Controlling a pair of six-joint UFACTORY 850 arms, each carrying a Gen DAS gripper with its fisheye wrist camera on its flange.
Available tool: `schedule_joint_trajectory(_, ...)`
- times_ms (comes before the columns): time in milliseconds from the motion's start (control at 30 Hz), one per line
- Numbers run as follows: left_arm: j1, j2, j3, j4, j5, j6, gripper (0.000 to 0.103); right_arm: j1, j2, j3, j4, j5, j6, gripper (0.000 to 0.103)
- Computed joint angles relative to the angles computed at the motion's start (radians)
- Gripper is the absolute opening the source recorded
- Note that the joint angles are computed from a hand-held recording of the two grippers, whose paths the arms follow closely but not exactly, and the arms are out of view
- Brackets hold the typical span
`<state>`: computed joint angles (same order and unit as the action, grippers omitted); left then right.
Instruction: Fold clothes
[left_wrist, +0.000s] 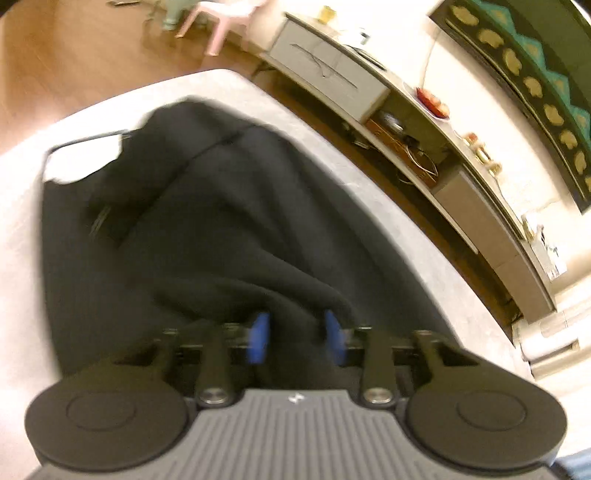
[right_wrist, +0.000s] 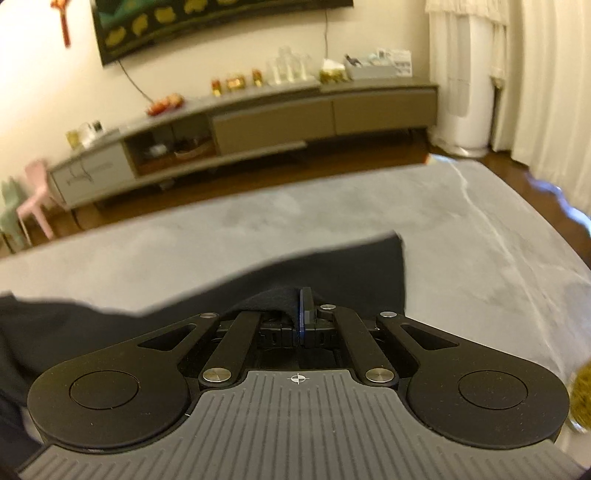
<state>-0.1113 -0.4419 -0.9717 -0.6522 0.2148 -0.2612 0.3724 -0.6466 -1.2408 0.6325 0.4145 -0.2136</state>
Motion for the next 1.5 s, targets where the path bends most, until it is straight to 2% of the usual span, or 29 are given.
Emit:
schedule_joint_trajectory(33, -0.002, -0.002, -0.021, -0.032, 0.038, 0.069, 0.005, 0.004, 0.014, 0.012, 0.007, 0.070, 0.024, 0.000)
schedule_joint_trajectory(100, -0.025, -0.005, -0.034, -0.077, 0.205, 0.136, 0.004, 0.009, 0.047, 0.048, 0.015, 0.209, 0.086, 0.000)
schedule_joint_trajectory(133, -0.035, 0.004, -0.024, -0.074, 0.276, 0.124, 0.003, 0.010, 0.056, 0.059, 0.031, 0.248, 0.090, 0.000)
schedule_joint_trajectory(167, -0.042, 0.017, -0.026, -0.108, 0.308, 0.154, 0.004, 0.011, 0.062, 0.065, 0.052, 0.270, 0.079, 0.000)
schedule_joint_trajectory(200, -0.047, 0.009, -0.043, -0.183, 0.298, 0.226, 0.006, 0.010, 0.060, 0.064, 0.073, 0.269, 0.059, 0.000)
schedule_joint_trajectory(233, -0.047, -0.009, -0.066, -0.287, 0.247, 0.330, 0.014, 0.006, 0.045, 0.053, 0.093, 0.236, 0.037, 0.000)
schedule_joint_trajectory(267, -0.042, -0.027, -0.088, -0.390, 0.185, 0.435, 0.017, 0.001, 0.026, 0.036, 0.116, 0.190, 0.014, 0.000)
schedule_joint_trajectory(333, -0.046, -0.010, -0.054, -0.511, 0.153, 0.519, 0.046, -0.003, -0.006, 0.011, 0.169, 0.114, -0.051, 0.023)
schedule_joint_trajectory(367, -0.046, -0.002, -0.029, -0.511, 0.141, 0.499, 0.051, 0.002, -0.012, 0.010, 0.194, 0.095, -0.093, 0.026)
schedule_joint_trajectory(433, -0.056, 0.079, 0.086, -0.428, 0.178, 0.332, 0.062, 0.020, -0.007, 0.023, 0.236, 0.079, -0.181, 0.046)
schedule_joint_trajectory(467, -0.051, 0.114, 0.140, -0.373, 0.193, 0.227, 0.063, 0.037, 0.015, 0.046, 0.241, 0.094, -0.223, 0.053)
schedule_joint_trajectory(533, -0.029, 0.181, 0.237, -0.259, 0.212, 0.018, 0.063, 0.071, 0.073, 0.105, 0.220, 0.118, -0.260, 0.078)
schedule_joint_trajectory(567, -0.013, 0.214, 0.277, -0.225, 0.212, -0.060, 0.063, 0.090, 0.102, 0.130, 0.208, 0.124, -0.267, 0.083)
schedule_joint_trajectory(667, 0.015, 0.270, 0.349, -0.199, 0.231, -0.112, 0.070, 0.143, 0.180, 0.219, 0.142, 0.088, -0.215, 0.090)
schedule_joint_trajectory(733, 0.023, 0.265, 0.345, -0.254, 0.202, 0.004, 0.073, 0.184, 0.208, 0.268, 0.141, 0.025, -0.205, 0.090)
schedule_joint_trajectory(800, 0.036, 0.197, 0.291, -0.301, 0.165, 0.117, 0.073, 0.224, 0.204, 0.294, 0.233, -0.041, -0.287, 0.090)
schedule_joint_trajectory(867, 0.039, 0.150, 0.250, -0.324, 0.147, 0.183, 0.073, 0.257, 0.189, 0.299, 0.393, -0.081, -0.439, 0.090)
schedule_joint_trajectory(967, 0.046, 0.103, 0.216, -0.210, 0.143, 0.091, 0.073, 0.275, 0.169, 0.300, 0.529, -0.081, -0.521, 0.090)
schedule_joint_trajectory(1000, 0.037, 0.093, 0.219, -0.188, 0.176, 0.063, 0.073, 0.271, 0.159, 0.292, 0.578, -0.092, -0.551, 0.089)
schedule_joint_trajectory(1067, 0.021, 0.076, 0.218, -0.168, 0.216, 0.055, 0.054, 0.264, 0.143, 0.280, 0.626, -0.103, -0.568, 0.088)
schedule_joint_trajectory(1100, 0.025, 0.072, 0.215, -0.114, 0.210, 0.024, 0.021, 0.266, 0.140, 0.278, 0.629, -0.094, -0.564, 0.083)
schedule_joint_trajectory(1133, 0.033, 0.066, 0.211, -0.050, 0.206, -0.021, 0.008, 0.270, 0.141, 0.277, 0.633, -0.085, -0.568, 0.073)
schedule_joint_trajectory(1167, 0.035, 0.074, 0.216, -0.021, 0.222, -0.043, 0.007, 0.272, 0.144, 0.281, 0.596, -0.077, -0.534, 0.065)
schedule_joint_trajectory(1233, 0.031, 0.114, 0.242, -0.044, 0.281, -0.043, 0.004, 0.271, 0.145, 0.284, 0.504, -0.075, -0.468, 0.012)
schedule_joint_trajectory(1267, 0.032, 0.148, 0.267, -0.032, 0.313, -0.077, 0.003, 0.265, 0.143, 0.278, 0.465, -0.085, -0.448, 0.000)
schedule_joint_trajectory(1300, 0.033, 0.183, 0.291, -0.022, 0.346, -0.107, 0.003, 0.267, 0.138, 0.270, 0.467, -0.071, -0.470, 0.000)
schedule_joint_trajectory(1367, 0.030, 0.261, 0.346, -0.009, 0.396, -0.151, 0.002, 0.288, 0.135, 0.258, 0.518, 0.034, -0.548, 0.000)
schedule_joint_trajectory(1433, 0.025, 0.344, 0.404, 0.015, 0.439, -0.205, 0.000, 0.299, 0.163, 0.262, 0.468, 0.159, -0.516, 0.000)
schedule_joint_trajectory(1500, 0.004, 0.453, 0.483, 0.015, 0.512, -0.236, 0.000, 0.316, 0.203, 0.264, 0.441, 0.337, -0.528, 0.000)
